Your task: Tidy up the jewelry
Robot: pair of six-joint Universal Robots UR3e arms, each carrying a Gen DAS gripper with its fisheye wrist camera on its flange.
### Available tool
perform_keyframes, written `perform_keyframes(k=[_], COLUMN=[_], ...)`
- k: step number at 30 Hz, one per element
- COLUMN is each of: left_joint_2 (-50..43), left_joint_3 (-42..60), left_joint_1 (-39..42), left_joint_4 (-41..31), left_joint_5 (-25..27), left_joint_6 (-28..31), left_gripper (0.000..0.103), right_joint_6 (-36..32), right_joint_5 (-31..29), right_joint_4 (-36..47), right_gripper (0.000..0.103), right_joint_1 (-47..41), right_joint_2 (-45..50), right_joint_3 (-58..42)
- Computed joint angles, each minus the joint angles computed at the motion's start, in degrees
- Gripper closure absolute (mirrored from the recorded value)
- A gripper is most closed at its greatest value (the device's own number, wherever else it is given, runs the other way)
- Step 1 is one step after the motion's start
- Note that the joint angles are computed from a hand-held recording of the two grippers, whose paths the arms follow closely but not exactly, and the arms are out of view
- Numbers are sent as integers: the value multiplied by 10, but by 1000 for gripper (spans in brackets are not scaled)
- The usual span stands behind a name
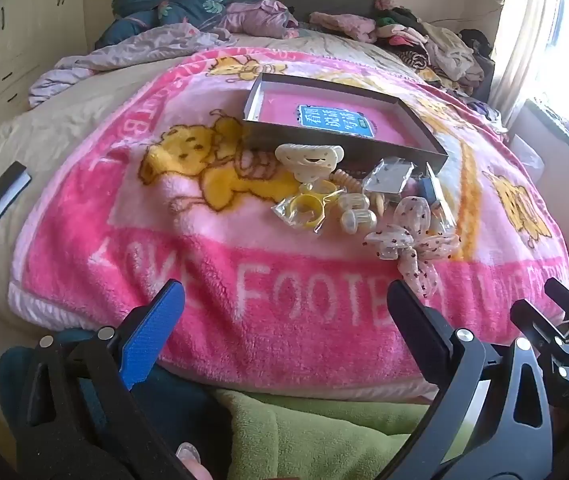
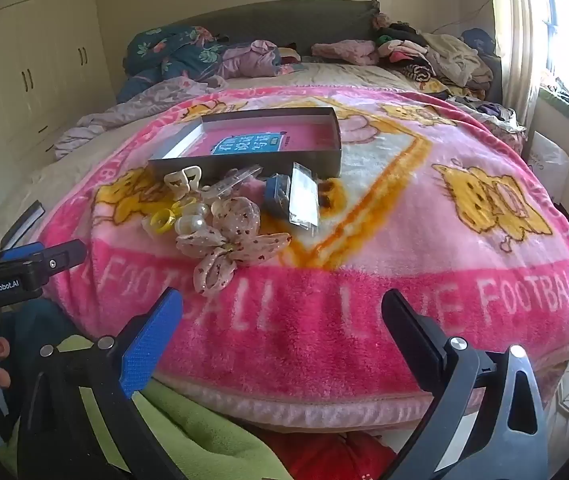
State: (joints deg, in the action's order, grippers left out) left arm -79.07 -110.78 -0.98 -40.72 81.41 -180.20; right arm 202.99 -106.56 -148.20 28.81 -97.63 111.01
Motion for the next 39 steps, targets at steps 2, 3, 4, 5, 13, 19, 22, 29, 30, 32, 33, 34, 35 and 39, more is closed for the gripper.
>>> perform_keyframes(k=[2, 3, 4, 5, 13, 19, 22, 29, 30, 32, 33, 34, 35, 39], left_joint_2=[-1, -2, -2, -2, -12, -25, -9, -16, -11, -6, -5, -6, -6, -12], left_joint_3=[1, 1, 2, 4, 5, 16, 11, 17, 8, 3, 2, 2, 3, 8], left_joint_1=[-2, -1, 0, 1, -11, -16, -11, -17, -17, -14, -12, -13, -14, -17], left_joint_4=[1, -1, -2, -3, 12, 14, 3, 8, 11, 13, 12, 12, 12, 12], left_joint_5=[3, 2, 2, 1, 11, 12, 9, 17, 17, 14, 12, 13, 14, 15], left_joint_6=[1, 1, 1, 2, -2, -9, -2, -7, -7, -3, -2, -3, -4, -7], left_gripper=[10, 10, 10, 10, 10, 10, 10, 10, 10, 10, 10, 10, 10, 10], right_joint_6=[0, 0, 0, 0, 5, -6, -6, -5, -4, -5, -3, -3, -5, -6], right_joint_5=[-1, -1, -2, -3, -6, 0, -1, -3, -4, -3, -4, -4, -3, -4], right_joint_4=[3, 2, 1, 1, 5, 9, 9, 11, 12, 12, 14, 14, 11, 10], right_gripper=[6, 6, 6, 6, 6, 6, 6, 6, 6, 6, 6, 6, 6, 6], right_joint_1=[0, 1, 1, 2, 11, 6, 8, 12, 13, 11, 13, 13, 11, 13], right_joint_2=[3, 4, 4, 5, 17, 11, 12, 15, 17, 15, 17, 17, 15, 16], right_joint_3=[-3, -3, -4, -4, -14, -15, -18, -24, -27, -24, -27, -27, -23, -24])
